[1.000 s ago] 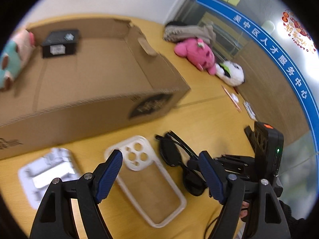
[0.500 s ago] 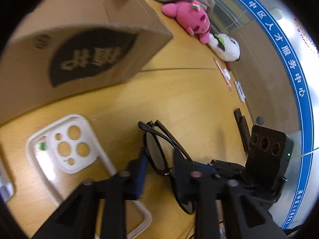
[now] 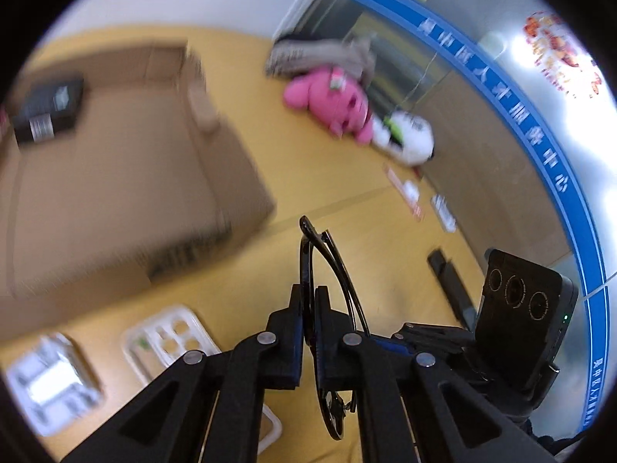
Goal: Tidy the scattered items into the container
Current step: 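Carry the sunglasses in the right gripper over the cardboard box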
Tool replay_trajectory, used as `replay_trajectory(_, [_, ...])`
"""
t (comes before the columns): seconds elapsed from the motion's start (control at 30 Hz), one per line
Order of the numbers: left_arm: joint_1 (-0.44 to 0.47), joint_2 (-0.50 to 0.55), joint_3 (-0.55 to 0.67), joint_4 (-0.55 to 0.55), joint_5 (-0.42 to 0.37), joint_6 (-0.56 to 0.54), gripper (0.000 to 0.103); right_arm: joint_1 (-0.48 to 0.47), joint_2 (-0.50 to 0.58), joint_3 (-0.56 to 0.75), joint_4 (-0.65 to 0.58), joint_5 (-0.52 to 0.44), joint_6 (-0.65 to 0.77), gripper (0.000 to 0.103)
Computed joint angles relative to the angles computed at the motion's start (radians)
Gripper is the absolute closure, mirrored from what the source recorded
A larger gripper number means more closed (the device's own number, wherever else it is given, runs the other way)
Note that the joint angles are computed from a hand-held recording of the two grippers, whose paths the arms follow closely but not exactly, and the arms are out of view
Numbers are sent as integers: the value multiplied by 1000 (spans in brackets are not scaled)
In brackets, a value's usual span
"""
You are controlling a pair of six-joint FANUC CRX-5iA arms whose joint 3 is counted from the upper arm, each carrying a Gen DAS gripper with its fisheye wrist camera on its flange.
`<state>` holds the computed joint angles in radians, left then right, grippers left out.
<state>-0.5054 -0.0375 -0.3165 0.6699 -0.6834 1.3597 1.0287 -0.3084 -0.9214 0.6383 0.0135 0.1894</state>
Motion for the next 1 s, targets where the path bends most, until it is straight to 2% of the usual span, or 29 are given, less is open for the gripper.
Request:
replay_trajectory(0.03, [7,-5,19,-14,-2,3,99,-20,2,8,79,12,-43,94])
replay_trajectory(0.07, [19,-16,40,-33,-8,7,99,-28,8,33,105,12,-38,94])
replay_trajectory(0.13, [44,-36,95,-79,-19,16,99,-5,22,113,23,-38,88,94])
replay_trajectory(0.33, [117,-28,311,-160,-67,26,99,-20,93,353,25,-108,292,94])
replay_trajectory(0.47, [161,15,466,-182,-120,5,99,-11,163,581,-210,-214,600,94])
replay_trajectory(0.57, [185,76,600,-223,-173,16,99,-24,233,744,-307,-290,749,94])
replay_trajectory(0.7, [214,161,754,-252,-247,45,99,-68,340,972,-515,-401,961,95])
replay_trajectory(0.77, [227,201,815,-254,-281,51,99,-85,385,1053,-565,-446,1014,95])
replay_trajectory(0.87, [237,262,899,-280,-331,69,99,-107,457,1157,-577,-503,1049,95])
replay_trajectory(1.0, [266,321,908,-243,-352,67,99,-141,549,1273,-645,-587,1108,95])
